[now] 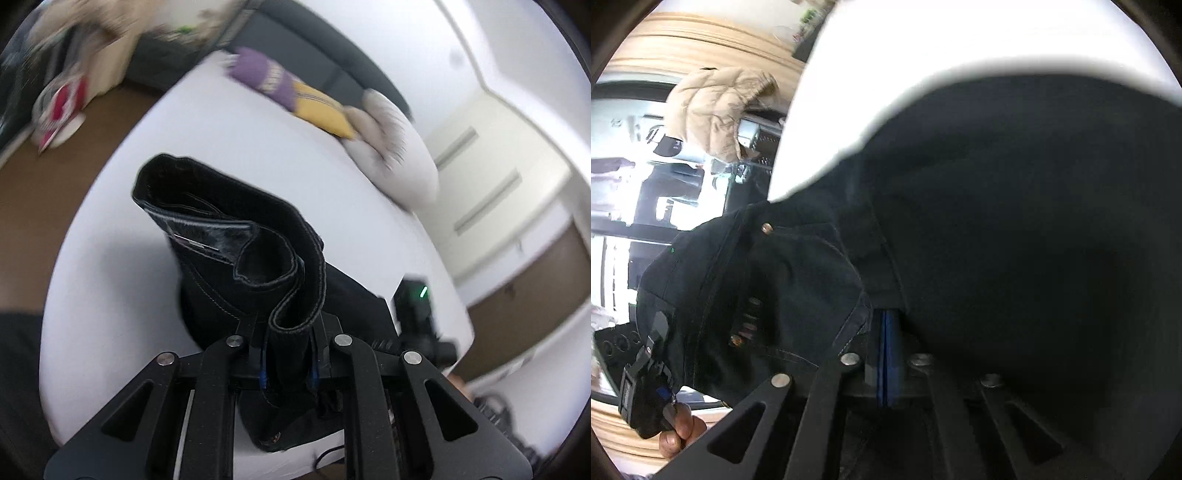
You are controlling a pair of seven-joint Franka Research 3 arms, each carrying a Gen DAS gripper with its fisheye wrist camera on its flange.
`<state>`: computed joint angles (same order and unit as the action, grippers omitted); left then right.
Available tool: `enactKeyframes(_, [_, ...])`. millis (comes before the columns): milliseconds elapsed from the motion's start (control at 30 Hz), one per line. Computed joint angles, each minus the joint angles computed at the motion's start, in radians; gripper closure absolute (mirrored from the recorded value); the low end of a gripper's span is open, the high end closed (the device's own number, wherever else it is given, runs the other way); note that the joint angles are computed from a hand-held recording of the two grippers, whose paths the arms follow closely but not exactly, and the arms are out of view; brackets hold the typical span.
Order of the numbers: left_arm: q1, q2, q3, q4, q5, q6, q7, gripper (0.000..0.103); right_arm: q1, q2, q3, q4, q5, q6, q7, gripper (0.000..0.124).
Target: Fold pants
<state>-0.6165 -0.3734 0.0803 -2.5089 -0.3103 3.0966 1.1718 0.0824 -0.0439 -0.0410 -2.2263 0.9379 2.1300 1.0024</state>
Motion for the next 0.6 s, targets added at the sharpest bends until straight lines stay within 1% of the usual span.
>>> enactKeyframes(33, [0.013,0.025,-0.024,0.031,0.026,-0.015,0.002,0.09,-0.009,-0.03,-0.012,-0.012,0.053,0.008,-0.031,0.09])
enactKeyframes(67, [0.029,0.044,-0.055,0.056,0.052,-0.031,0.003,0.09,-0.026,-0.057,-0.04,-0.014,0.152,-0.034,-0.076,0.069])
enactKeyframes(100, [0.041,0.066,-0.083,0.08,0.072,-0.046,0.006,0.09,-0.035,-0.072,-0.053,-0.014,0.194,-0.056,-0.093,0.059])
enactKeyframes(133, [0.058,0.088,-0.112,0.103,0.094,-0.06,0.007,0.09,-0.043,-0.093,-0.064,-0.013,0.219,-0.076,-0.111,0.042])
enactKeyframes(167, [0.082,0.109,-0.148,0.124,0.124,-0.075,0.004,0.09,-0.05,-0.113,-0.072,0.001,0.208,-0.106,-0.133,0.034])
enactKeyframes(200, [0.099,0.131,-0.177,0.145,0.146,-0.089,0.002,0.09,-0.051,-0.118,-0.076,0.013,0.197,-0.137,-0.151,0.033])
enactKeyframes(267, [0.13,0.175,-0.229,0.187,0.188,-0.114,-0.006,0.09,-0.052,-0.105,-0.084,0.058,0.157,-0.24,-0.194,0.032])
enactKeyframes(333, [0.181,0.209,-0.294,0.221,0.28,-0.136,-0.05,0.09,-0.051,-0.089,-0.072,0.089,0.117,-0.273,-0.192,0.032])
enactKeyframes(433, [0.225,0.25,-0.359,0.269,0.423,-0.194,-0.113,0.09,-0.048,-0.076,-0.053,0.118,0.074,-0.257,-0.163,0.032])
enactKeyframes(533, [0.243,0.284,-0.397,0.306,0.566,-0.236,-0.186,0.09,-0.04,-0.072,-0.042,0.138,0.047,-0.251,-0.155,0.032])
enactKeyframes(600, [0.242,0.305,-0.414,0.329,0.662,-0.261,-0.235,0.09,-0.028,-0.06,-0.025,0.155,-0.008,-0.229,-0.141,0.032])
